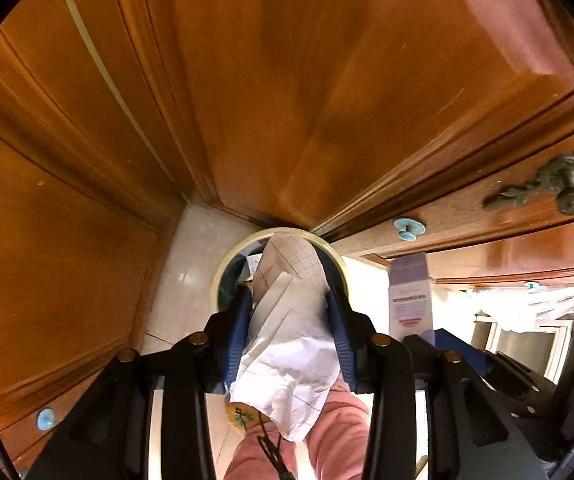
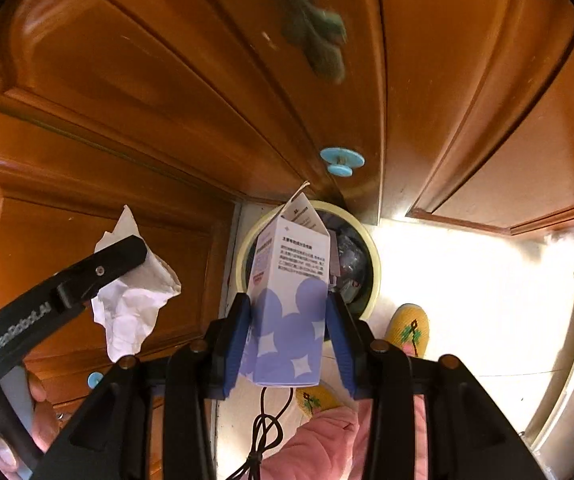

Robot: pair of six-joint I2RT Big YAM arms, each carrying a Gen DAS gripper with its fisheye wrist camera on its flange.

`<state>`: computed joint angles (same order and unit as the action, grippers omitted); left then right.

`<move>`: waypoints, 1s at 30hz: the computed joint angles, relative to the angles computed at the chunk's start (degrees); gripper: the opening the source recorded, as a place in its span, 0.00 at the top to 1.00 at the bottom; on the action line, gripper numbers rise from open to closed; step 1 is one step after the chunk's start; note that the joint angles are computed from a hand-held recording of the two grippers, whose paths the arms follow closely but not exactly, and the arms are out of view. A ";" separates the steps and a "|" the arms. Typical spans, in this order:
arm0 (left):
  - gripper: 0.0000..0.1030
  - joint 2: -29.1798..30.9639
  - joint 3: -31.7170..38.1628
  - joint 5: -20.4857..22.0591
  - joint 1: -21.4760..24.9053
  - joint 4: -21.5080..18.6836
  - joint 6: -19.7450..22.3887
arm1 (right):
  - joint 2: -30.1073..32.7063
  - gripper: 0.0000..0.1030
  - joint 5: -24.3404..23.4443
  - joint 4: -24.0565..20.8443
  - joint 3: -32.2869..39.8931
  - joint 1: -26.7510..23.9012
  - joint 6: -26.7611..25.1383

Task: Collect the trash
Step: 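Open both tools to drop the tissue and carton into the bin, then raise both tools back up to the counter trash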

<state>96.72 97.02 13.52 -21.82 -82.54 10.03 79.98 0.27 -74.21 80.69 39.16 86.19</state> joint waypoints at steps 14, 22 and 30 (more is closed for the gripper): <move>0.42 0.86 0.90 -1.74 -0.06 -1.22 0.02 | -0.28 0.58 -5.68 3.54 -2.84 -1.58 1.58; 0.42 -2.65 3.20 -2.85 1.10 -2.24 1.45 | 0.25 0.58 -0.61 -5.25 5.02 0.29 3.14; 0.41 -3.20 14.49 -2.88 0.91 -12.13 7.55 | 3.34 0.58 5.16 -18.59 22.41 2.80 4.58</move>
